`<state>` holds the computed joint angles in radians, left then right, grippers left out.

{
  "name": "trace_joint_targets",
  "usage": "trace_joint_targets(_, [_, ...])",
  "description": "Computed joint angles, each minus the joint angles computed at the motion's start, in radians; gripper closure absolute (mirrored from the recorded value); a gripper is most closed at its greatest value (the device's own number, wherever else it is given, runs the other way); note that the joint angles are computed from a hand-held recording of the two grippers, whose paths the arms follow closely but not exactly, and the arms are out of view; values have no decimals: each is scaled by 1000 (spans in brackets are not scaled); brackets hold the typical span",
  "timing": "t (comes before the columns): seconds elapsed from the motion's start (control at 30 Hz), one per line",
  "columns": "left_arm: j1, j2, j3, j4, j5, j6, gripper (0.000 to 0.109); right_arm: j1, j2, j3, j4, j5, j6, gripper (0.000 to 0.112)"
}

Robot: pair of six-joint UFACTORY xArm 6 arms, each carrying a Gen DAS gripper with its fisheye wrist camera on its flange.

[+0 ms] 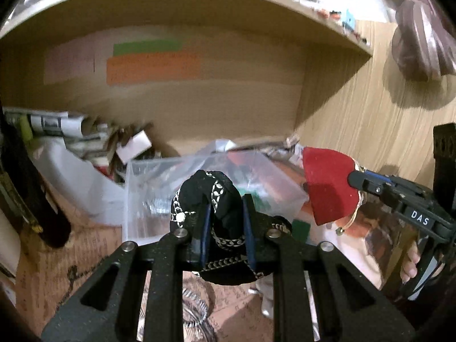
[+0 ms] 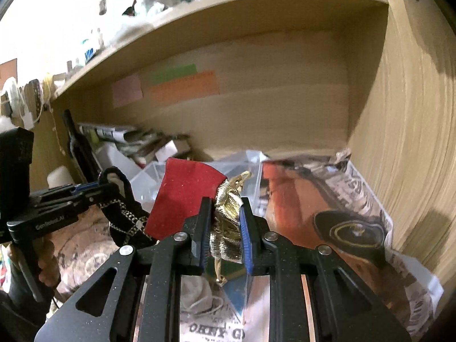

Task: Organize soft objects
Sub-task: 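Lower the gold ornament into the box with the right tool while the left tool releases the black cap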

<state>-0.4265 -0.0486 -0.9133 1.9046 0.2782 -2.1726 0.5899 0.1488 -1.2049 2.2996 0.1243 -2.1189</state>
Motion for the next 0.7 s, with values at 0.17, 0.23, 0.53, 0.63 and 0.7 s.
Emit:
trace_joint_targets(0.17, [10, -31, -10, 35, 28, -41, 89, -7, 3, -29, 29, 14, -27, 95])
trace_joint_targets(0.23, [16, -39, -11, 47, 47, -55, 89, -6, 18, -51, 28, 17, -28, 95])
trace_joint_targets(0.53, [76, -1, -49, 30, 73, -56, 88, 10, 121, -156, -146, 31, 156, 95])
trace_joint_targets(0.63, [97, 36, -69, -4, 67, -23, 88, 29, 179, -215, -239, 3, 244, 95])
trace_joint_targets(0.7, [113, 65, -83, -27, 53, 2, 88, 40, 209, -244, -307, -14, 308, 95])
